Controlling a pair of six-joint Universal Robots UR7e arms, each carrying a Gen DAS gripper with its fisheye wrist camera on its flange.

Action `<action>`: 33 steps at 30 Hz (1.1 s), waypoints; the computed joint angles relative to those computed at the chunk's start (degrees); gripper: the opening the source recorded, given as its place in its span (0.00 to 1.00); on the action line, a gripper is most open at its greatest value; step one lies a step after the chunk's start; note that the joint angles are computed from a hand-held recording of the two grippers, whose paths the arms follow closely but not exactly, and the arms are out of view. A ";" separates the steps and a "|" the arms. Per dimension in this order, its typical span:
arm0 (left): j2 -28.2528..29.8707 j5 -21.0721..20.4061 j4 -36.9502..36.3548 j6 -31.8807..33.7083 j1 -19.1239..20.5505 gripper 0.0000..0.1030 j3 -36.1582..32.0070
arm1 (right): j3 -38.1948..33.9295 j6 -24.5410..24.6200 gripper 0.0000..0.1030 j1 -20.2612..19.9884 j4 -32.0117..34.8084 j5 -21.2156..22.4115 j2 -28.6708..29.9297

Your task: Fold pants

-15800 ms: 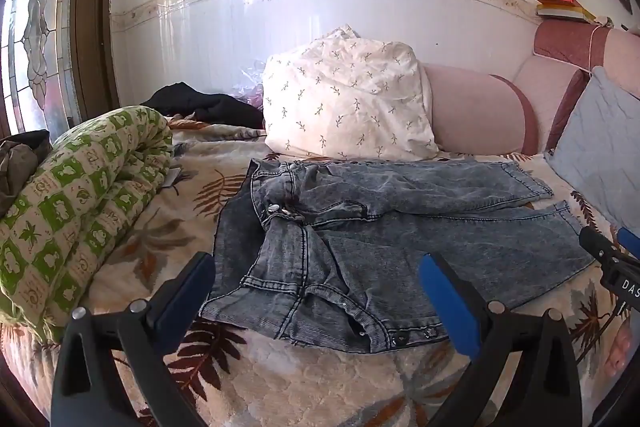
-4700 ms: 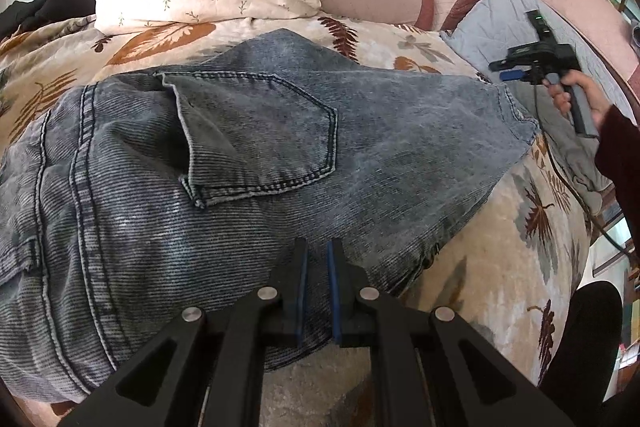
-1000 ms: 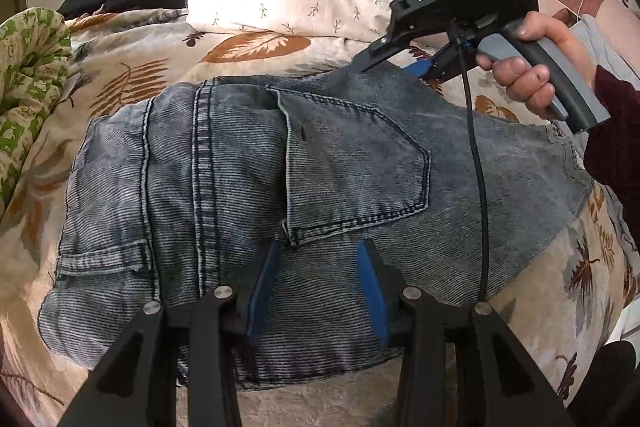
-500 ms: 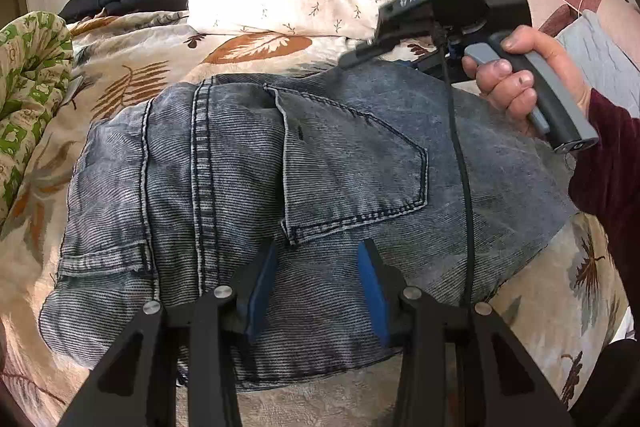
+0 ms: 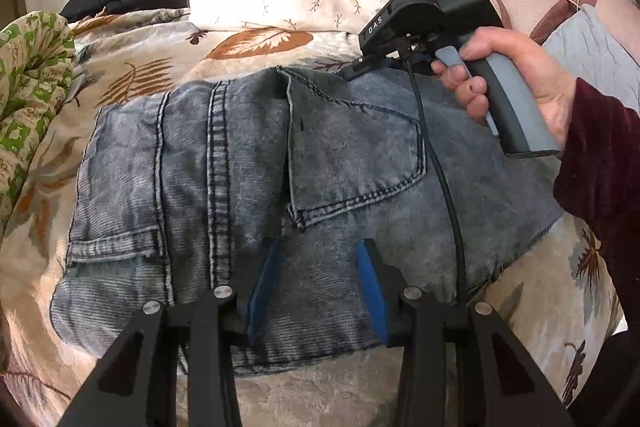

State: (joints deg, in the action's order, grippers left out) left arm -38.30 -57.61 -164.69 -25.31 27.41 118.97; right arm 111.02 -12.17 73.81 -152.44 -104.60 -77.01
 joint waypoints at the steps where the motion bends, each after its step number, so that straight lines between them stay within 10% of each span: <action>1: 0.16 0.27 -0.07 0.40 -0.11 0.43 0.06 | 0.37 -0.18 0.04 -0.39 -1.02 0.78 -0.08; 14: -1.68 0.81 -3.80 -1.30 -0.01 0.43 2.07 | 4.07 3.75 0.26 -2.19 -3.61 10.11 -8.46; 23: -2.29 8.14 0.09 -3.06 -1.72 0.43 2.66 | 5.70 1.35 0.26 2.13 2.25 2.68 -9.81; 33: -2.38 5.80 2.73 -2.29 0.37 0.43 2.17 | 6.01 6.77 0.23 -0.27 -5.83 -0.10 -3.63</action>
State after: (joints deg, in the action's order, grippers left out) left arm -40.69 -51.81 -161.96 -27.60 27.78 121.14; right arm 117.03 -5.40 73.53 -158.27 -104.70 -80.63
